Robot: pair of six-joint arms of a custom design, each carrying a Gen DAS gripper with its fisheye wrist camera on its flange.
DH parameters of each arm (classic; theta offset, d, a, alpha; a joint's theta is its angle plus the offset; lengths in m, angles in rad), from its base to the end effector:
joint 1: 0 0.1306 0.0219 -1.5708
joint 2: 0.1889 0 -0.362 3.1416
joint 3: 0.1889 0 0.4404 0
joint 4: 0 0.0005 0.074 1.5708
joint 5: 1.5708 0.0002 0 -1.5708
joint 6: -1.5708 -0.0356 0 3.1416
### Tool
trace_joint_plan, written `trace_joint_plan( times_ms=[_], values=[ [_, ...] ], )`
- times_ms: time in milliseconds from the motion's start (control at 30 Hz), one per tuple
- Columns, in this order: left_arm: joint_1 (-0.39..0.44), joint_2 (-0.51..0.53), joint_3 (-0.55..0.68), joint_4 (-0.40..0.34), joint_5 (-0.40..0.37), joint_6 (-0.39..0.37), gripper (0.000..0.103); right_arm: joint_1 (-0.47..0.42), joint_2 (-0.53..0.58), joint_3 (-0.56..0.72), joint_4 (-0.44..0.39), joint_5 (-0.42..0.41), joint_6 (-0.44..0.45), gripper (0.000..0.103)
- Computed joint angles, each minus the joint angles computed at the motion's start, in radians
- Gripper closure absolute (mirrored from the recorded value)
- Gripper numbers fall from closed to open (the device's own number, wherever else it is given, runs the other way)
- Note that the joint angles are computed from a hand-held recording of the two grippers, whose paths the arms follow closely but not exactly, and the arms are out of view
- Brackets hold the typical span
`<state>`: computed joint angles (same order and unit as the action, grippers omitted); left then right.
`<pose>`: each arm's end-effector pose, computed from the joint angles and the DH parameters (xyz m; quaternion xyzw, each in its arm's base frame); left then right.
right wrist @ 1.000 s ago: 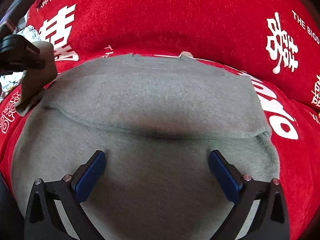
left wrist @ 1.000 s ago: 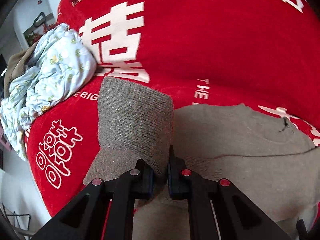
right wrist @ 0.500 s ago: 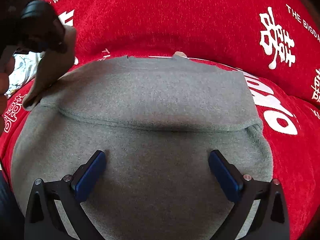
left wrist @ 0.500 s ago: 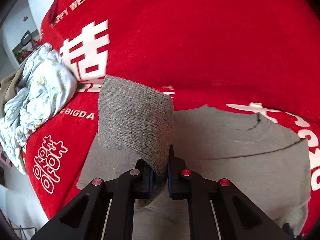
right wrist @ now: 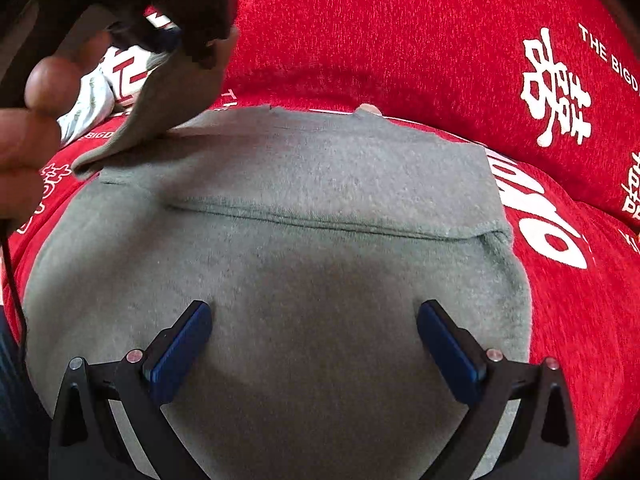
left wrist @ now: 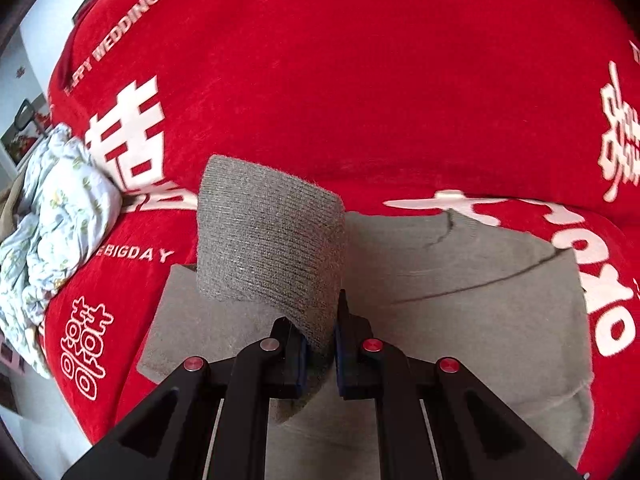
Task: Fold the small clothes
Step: 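Carry the sleeve with the left tool across the sweater body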
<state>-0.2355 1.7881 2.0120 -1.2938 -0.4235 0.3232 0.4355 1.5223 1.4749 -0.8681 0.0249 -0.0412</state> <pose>0.6308 -0.1368 0.4675 -0.0936 0.9440 0.1289 0.2891 0.5256 0.2430 0.3812 -0.1815 0.9292 0.0645 0.3155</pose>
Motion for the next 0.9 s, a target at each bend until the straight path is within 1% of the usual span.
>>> trace_joint_plan(
  times_ms=[133,267,433,567,733,900],
  values=[
    [-0.031,0.014,0.023,-0.001,-0.002,-0.021,0.092,-0.004,-0.012,-0.019,0.017,-0.01,0.01,0.0],
    [-0.056,0.039,0.058,-0.018,0.01,-0.028,0.092,-0.007,-0.023,-0.038,0.039,-0.021,0.012,0.0],
    [-0.087,0.07,0.093,-0.033,0.001,-0.051,0.092,-0.012,-0.028,-0.049,0.06,-0.034,0.013,0.0],
    [-0.098,0.089,0.108,-0.048,-0.002,-0.064,0.092,-0.015,-0.038,-0.062,0.072,-0.04,0.013,0.0],
    [-0.105,0.095,0.106,-0.046,0.002,-0.083,0.092,-0.019,-0.048,-0.075,0.083,-0.054,0.008,0.0],
    [-0.108,0.101,0.108,-0.042,0.008,-0.094,0.092,-0.017,-0.057,-0.08,0.074,-0.047,0.02,0.0]
  ],
)
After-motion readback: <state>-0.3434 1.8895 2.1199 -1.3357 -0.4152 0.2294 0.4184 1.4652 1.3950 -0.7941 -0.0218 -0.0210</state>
